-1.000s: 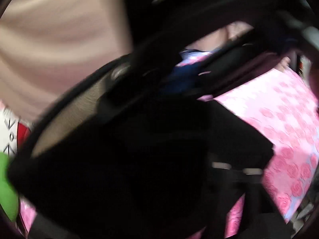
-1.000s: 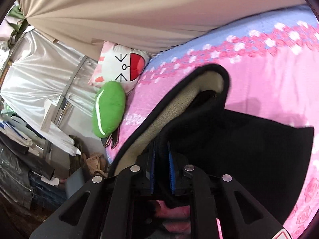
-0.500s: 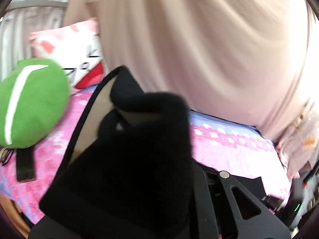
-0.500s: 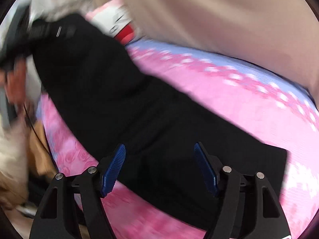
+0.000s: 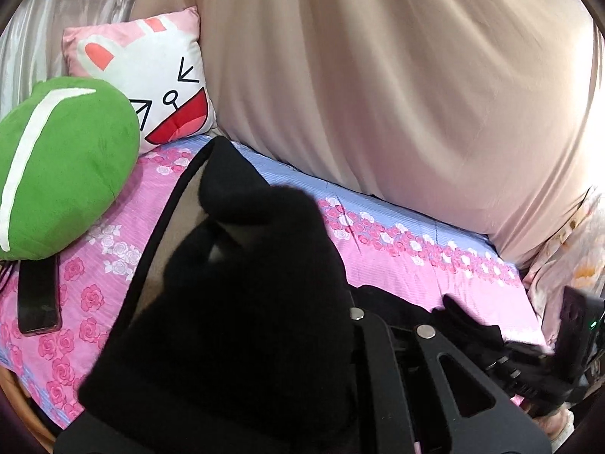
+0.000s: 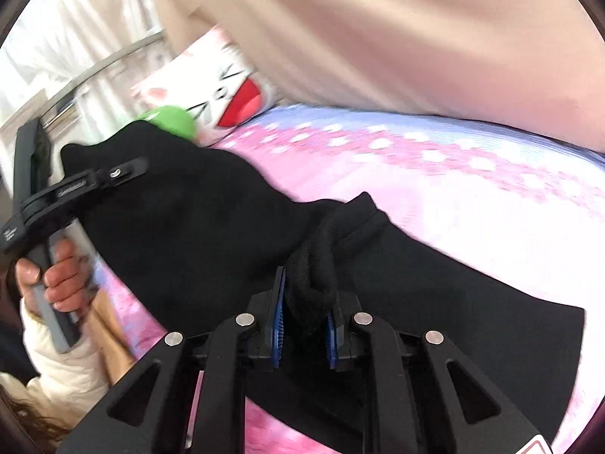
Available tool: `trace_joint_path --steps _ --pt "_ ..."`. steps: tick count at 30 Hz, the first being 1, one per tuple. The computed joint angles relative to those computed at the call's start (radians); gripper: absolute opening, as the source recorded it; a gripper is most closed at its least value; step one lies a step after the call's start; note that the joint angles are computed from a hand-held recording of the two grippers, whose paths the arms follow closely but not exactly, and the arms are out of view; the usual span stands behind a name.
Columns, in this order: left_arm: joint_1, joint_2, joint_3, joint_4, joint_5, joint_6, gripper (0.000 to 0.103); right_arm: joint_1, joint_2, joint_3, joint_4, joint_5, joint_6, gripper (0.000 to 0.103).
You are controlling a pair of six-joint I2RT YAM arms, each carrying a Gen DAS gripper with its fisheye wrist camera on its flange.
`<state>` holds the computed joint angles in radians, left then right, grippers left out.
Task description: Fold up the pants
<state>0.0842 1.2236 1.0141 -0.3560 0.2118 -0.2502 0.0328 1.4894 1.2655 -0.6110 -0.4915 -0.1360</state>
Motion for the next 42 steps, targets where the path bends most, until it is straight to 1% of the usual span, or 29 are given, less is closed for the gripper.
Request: trace_joint_path --steps 3,4,5,7,8,9,10,12,13,14,15,17,19,20,22,24,26,28,29,30,31,34,35,37,38,39,40,41,42 --pt "0.005 -0.004 -0.015 0.006 0.001 -0.004 0.013 0.090 0.179 0.022 -0.007 0.109 -0.034 0.023" --pt "0.006 -0.008 -0.021 0.006 -0.002 -0.003 0.013 0.088 0.205 0.004 0.016 0.097 -0.042 0.028" --pt "0.010 -0.013 -0.024 0.001 0.000 -0.002 0.013 0.057 0.181 0.005 -0.007 0.029 -0.063 0.034" --pt "0.012 -0.017 -0.023 -0.009 -0.004 0.013 0.013 -0.003 0.145 0.045 -0.089 -0.083 -0.050 0.029" --pt "0.008 -0.017 -0.022 -0.009 -0.009 0.016 0.013 -0.046 0.109 0.044 -0.080 -0.147 -0.048 0.024" --pt "0.000 -0.016 -0.022 -0.007 -0.017 0.015 0.013 -0.076 0.091 0.057 -0.070 -0.169 -0.033 0.018" --pt "-0.010 -0.014 -0.019 -0.006 -0.026 0.014 0.013 -0.087 0.109 0.084 -0.078 -0.166 -0.027 0.008" --pt "-0.036 -0.014 -0.010 -0.009 -0.051 0.006 0.013 -0.082 0.207 0.134 -0.097 -0.168 -0.024 0.006" --pt "-0.062 -0.019 -0.001 -0.017 -0.074 0.004 0.013 -0.055 0.262 0.143 -0.093 -0.121 -0.029 0.003" --pt "-0.080 -0.022 0.008 -0.024 -0.086 0.002 0.013 -0.020 0.311 0.117 -0.035 -0.049 -0.014 0.000" --pt "-0.101 -0.026 0.018 -0.032 -0.097 0.000 0.013 -0.036 0.310 0.106 -0.002 -0.099 -0.002 0.000" --pt "-0.181 -0.036 0.051 -0.061 -0.149 0.012 0.013 -0.071 0.307 0.169 -0.116 -0.126 -0.014 0.002" --pt "-0.299 -0.033 0.090 -0.077 -0.215 0.036 0.013 -0.166 0.225 0.167 -0.141 -0.177 -0.041 0.002" --pt "-0.349 -0.024 0.109 -0.080 -0.232 0.039 0.013 -0.197 0.195 0.166 -0.144 -0.184 -0.042 0.003" --pt "-0.458 0.015 0.160 -0.087 -0.257 0.043 0.013 -0.337 0.127 0.168 -0.157 -0.239 -0.056 0.008" --pt "-0.595 0.087 0.230 -0.084 -0.303 0.057 0.013 -0.442 0.100 0.169 -0.152 -0.253 -0.068 0.009" --pt "-0.689 0.162 0.295 -0.081 -0.325 0.050 0.013 -0.572 0.098 0.181 -0.181 -0.273 -0.123 0.011" --pt "-0.770 0.255 0.355 -0.085 -0.333 0.038 0.018 -0.670 0.101 0.163 -0.191 -0.300 -0.160 0.015" --pt "-0.820 0.331 0.390 -0.082 -0.346 0.031 0.024 -0.713 0.115 0.165 -0.210 -0.321 -0.183 0.020" --pt "-0.854 0.396 0.419 -0.087 -0.366 0.019 0.038 -0.758 0.138 0.168 -0.229 -0.344 -0.207 0.024" --pt "-0.898 0.506 0.474 -0.114 -0.404 -0.006 0.045 -0.780 0.139 0.144 -0.224 -0.351 -0.205 0.029" --pt "-0.956 0.702 0.577 -0.197 -0.466 -0.057 0.046 -0.826 0.193 0.126 -0.243 -0.347 -0.225 0.030" --pt "-0.959 0.723 0.582 -0.214 -0.430 -0.079 0.046 -0.843 0.202 0.123 -0.261 -0.353 -0.244 0.030" --pt "-0.950 0.649 0.492 -0.169 -0.346 -0.112 0.047 -0.885 0.227 0.119 -0.304 -0.393 -0.293 0.031" --pt "-0.939 0.574 0.425 -0.137 -0.323 -0.118 0.058 -0.904 0.242 0.136 -0.355 -0.436 -0.330 0.038" --pt "-0.929 0.518 0.380 -0.111 -0.314 -0.121 0.072 -0.909 0.261 0.146 -0.384 -0.466 -0.360 0.044" --pt "-0.914 0.431 0.315 -0.070 -0.314 -0.126 0.077 -0.909 0.277 0.164 -0.429 -0.493 -0.398 0.056" --pt "-0.907 0.381 0.287 -0.058 -0.332 -0.129 0.081 -0.902 0.291 0.176 -0.465 -0.515 -0.432 0.062" --pt "-0.897 0.319 0.256 -0.049 -0.373 -0.130 0.083 -0.876 0.304 0.189 -0.514 -0.537 -0.468 0.062"
